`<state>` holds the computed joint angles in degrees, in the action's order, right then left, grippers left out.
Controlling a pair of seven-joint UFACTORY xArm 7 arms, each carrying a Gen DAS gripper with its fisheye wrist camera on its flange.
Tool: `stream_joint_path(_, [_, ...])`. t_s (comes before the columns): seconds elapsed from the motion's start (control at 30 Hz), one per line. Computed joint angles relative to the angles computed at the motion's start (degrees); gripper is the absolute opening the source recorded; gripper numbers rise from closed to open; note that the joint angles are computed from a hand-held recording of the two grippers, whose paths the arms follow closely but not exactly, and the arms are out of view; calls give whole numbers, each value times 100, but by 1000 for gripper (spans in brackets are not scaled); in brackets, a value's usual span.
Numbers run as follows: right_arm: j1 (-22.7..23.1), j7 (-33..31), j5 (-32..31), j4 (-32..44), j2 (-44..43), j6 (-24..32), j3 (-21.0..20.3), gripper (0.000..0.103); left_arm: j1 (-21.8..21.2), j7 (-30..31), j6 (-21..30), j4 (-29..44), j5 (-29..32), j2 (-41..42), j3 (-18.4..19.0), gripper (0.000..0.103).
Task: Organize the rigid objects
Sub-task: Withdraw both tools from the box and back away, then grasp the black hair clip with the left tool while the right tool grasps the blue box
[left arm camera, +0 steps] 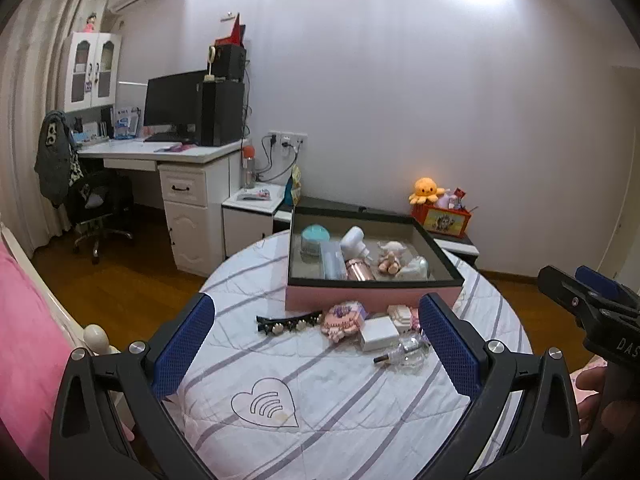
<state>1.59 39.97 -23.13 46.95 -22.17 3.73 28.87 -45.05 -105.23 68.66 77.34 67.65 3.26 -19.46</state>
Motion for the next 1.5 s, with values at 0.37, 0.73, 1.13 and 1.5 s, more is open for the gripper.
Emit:
stream_joint_path(0.37, [750,-270,-37,358,987,556,-593,103,302,81,-931,-315,-580,174,246,103])
stream_joint_path(0.73, [1535,-77,-281,933,1999,1110,-1341,103,734,872,-1838,-465,-1212,585,641,103])
stream_joint_path(1.13, [2072,-549,172,1962,3087,1608,-2010,103,1062,2601,-2570,-27,-2168,1338,1181,103])
stream_joint_path(1.5, [2218,-1103,705,2528,3618,1970,-2212,92,1135,4094,-3196,182,-2831,1602,1388,83])
